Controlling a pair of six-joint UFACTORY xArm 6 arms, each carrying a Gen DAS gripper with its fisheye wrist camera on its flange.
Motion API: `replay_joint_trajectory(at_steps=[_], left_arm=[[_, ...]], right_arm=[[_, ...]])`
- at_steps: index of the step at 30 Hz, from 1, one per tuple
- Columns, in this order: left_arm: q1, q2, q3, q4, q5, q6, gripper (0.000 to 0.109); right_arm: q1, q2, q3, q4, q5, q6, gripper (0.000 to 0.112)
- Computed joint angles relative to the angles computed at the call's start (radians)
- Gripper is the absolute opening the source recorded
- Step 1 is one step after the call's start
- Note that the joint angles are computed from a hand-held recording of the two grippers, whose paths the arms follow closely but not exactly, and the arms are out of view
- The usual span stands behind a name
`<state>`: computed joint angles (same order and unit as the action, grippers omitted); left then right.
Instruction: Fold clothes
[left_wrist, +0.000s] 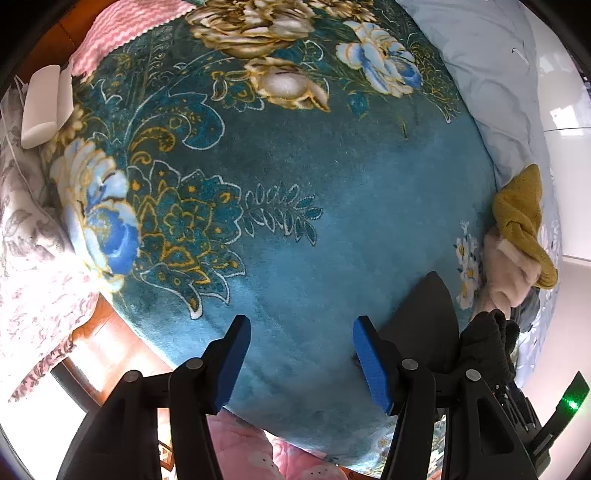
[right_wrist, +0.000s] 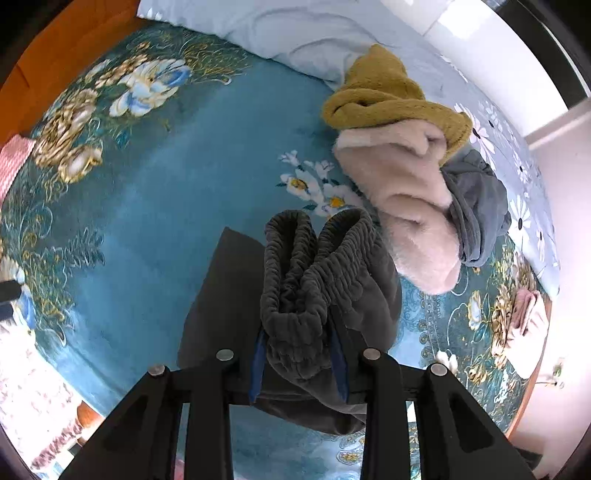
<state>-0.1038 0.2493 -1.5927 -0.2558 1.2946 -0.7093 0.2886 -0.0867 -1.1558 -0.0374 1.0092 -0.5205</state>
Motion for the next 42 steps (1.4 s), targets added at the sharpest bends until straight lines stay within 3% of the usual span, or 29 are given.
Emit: replay_joint_trajectory(at_steps=[4, 12, 16, 22, 29, 32, 34, 35, 37, 39, 42], left_arm=[[-0.022, 0.030, -0.021, -0.016, -0.010, -0.021, 0.062], [-0.080, 0.140, -0.129, -0.096, -0.022, 0.035, 0.062], [-0.115, 0.201, -0.163, -0.233, -0.071, 0.139, 0.064], [-0.166, 0.333, -0.239, -0.493, -0.120, 0.257, 0.077], [-0.214, 0.501, -0.419, -0.500, -0.112, 0.182, 0.079], [-0.225, 0.543, -0.491, -0.481, -0.101, 0.170, 0.072], [-0.230, 0.560, -0.542, -0.409, -0.072, 0.184, 0.050], [-0.232, 0.554, -0.541, -0.398, -0.073, 0.201, 0.045], [-0.231, 0.510, -0.486, -0.418, -0.106, 0.253, 0.037], [-0.220, 0.428, -0.372, -0.529, -0.177, 0.348, 0.032], [-0.207, 0.339, -0.248, -0.626, -0.225, 0.470, 0.032]], right_arm=[[-0.022, 0.004, -0.023, 0.046, 0.057, -0.038, 0.039], [-0.157, 0.044, -0.161, 0.297, 0.210, -0.135, 0.041], [-0.240, 0.104, -0.257, 0.269, 0.226, -0.095, 0.044], [-0.361, 0.173, -0.356, 0.168, 0.265, -0.043, 0.044], [-0.432, 0.236, -0.463, 0.116, 0.283, -0.035, 0.044], [-0.441, 0.268, -0.505, 0.109, 0.296, -0.029, 0.045], [-0.436, 0.291, -0.527, 0.110, 0.310, -0.030, 0.045], [-0.431, 0.297, -0.532, 0.113, 0.316, -0.034, 0.045], [-0.419, 0.309, -0.543, 0.122, 0.331, -0.052, 0.045], [-0.404, 0.312, -0.546, 0.137, 0.344, -0.080, 0.045], [-0.382, 0.306, -0.535, 0.158, 0.352, -0.120, 0.045]])
